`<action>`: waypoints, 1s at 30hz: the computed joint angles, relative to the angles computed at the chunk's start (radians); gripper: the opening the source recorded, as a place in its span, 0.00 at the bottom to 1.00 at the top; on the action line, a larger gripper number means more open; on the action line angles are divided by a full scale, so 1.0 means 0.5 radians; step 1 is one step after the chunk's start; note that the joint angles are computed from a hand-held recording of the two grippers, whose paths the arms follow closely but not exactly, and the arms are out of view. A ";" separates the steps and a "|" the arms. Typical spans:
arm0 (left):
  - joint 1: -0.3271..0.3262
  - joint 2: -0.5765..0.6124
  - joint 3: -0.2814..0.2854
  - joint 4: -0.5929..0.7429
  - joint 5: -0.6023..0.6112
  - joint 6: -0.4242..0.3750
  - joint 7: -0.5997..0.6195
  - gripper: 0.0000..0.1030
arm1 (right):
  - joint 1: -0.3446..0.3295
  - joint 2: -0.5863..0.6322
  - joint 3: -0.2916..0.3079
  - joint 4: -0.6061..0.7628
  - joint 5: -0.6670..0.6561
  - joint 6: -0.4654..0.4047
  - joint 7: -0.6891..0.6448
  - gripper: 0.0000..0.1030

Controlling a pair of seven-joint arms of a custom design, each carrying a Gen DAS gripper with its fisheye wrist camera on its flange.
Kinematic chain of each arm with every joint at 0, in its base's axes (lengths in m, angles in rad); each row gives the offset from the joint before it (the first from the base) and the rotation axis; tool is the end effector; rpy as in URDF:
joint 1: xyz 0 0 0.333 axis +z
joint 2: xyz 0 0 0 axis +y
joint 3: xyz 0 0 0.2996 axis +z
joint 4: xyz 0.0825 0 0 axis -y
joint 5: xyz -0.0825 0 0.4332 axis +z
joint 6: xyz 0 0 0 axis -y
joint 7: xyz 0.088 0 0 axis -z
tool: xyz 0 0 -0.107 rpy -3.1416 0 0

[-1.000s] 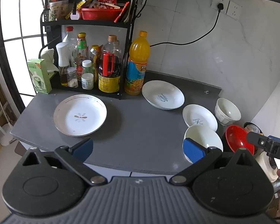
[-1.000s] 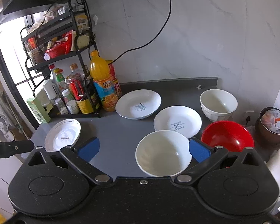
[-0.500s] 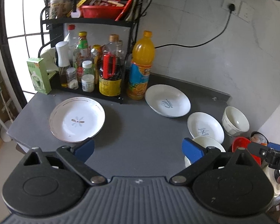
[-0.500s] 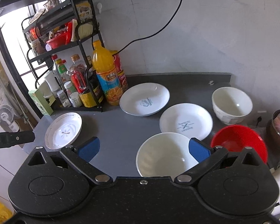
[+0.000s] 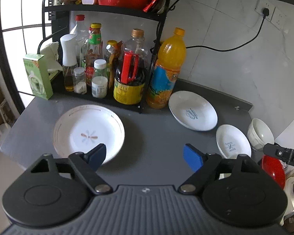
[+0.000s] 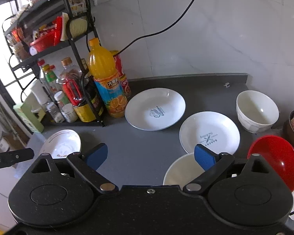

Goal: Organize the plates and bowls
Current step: 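Move both grippers to the flower plate and close them on its rim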

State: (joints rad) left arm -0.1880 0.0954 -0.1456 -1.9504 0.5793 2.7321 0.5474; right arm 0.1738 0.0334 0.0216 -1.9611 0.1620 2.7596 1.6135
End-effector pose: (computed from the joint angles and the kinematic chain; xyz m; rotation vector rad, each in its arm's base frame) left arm 0.6237 -0.2358 0.4670 -2.0152 1.5784 -0.8347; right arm 0.6474 0.1211 0.5100 -1.7382 1.6931 -0.4863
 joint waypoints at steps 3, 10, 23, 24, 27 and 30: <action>0.049 0.068 0.014 0.046 -0.123 0.064 0.191 0.80 | 0.023 0.075 0.008 0.080 -0.080 -0.027 0.155 0.85; 0.128 0.162 0.070 0.091 -0.326 0.146 0.486 0.69 | 0.092 0.245 0.031 0.269 -0.233 -0.097 0.336 0.76; 0.274 0.232 0.134 0.059 -0.689 0.140 0.837 0.50 | 0.166 0.655 0.135 0.746 -0.109 -0.380 0.103 0.53; 0.273 0.238 0.146 0.060 -0.679 0.140 0.829 0.50 | 0.174 0.690 0.139 0.786 -0.101 -0.397 0.088 0.53; 0.281 0.258 0.172 0.061 -0.667 0.125 0.799 0.50 | 0.205 0.800 0.146 0.912 -0.101 -0.454 0.043 0.48; 0.297 0.300 0.188 0.087 -0.678 0.092 0.787 0.50 | 0.223 0.898 0.158 1.027 -0.079 -0.504 0.012 0.46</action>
State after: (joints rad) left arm -0.0396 0.2452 -0.0515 -1.9067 0.2403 2.7784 0.9410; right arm 0.2856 0.4826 0.1006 -1.4475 0.1223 2.5074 1.6196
